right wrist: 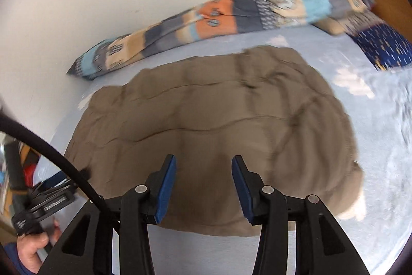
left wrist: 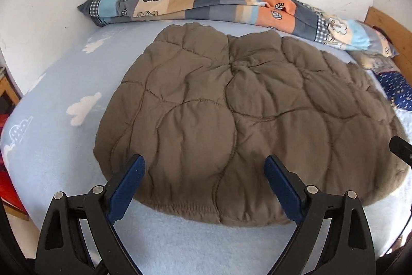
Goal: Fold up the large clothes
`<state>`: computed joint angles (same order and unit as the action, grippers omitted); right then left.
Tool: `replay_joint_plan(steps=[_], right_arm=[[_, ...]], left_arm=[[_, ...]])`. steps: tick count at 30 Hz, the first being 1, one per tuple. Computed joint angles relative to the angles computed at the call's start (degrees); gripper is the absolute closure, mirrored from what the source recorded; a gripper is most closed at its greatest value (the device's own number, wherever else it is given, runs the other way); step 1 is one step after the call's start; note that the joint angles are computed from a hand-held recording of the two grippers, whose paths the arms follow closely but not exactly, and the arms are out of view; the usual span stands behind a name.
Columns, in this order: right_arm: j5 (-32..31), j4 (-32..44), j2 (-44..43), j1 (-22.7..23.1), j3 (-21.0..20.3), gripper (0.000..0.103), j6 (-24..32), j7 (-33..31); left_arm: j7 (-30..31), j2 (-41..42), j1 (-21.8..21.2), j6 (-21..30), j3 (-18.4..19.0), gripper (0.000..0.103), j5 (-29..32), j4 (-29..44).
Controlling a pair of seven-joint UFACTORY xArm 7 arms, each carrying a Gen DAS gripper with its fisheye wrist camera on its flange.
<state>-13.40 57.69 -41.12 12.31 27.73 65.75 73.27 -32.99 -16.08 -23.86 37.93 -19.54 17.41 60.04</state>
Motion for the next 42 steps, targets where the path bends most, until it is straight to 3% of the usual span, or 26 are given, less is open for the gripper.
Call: replay_joint_plan(steps=[14, 42], right_arm=[[-1.64, 0.02, 9.55, 3.71, -2.51, 0.05, -0.35, -3.57], [-3.91, -0.41, 12.61, 6.47, -3.38, 0.048, -0.13, -2.46]], left_arm=[[-6.06, 3.44, 0.2, -1.42, -1.48, 0.007, 9.66, 0.77], [-7.34, 2.48, 0.55, -5.4, -1.5, 0.006, 13.96, -2.28]])
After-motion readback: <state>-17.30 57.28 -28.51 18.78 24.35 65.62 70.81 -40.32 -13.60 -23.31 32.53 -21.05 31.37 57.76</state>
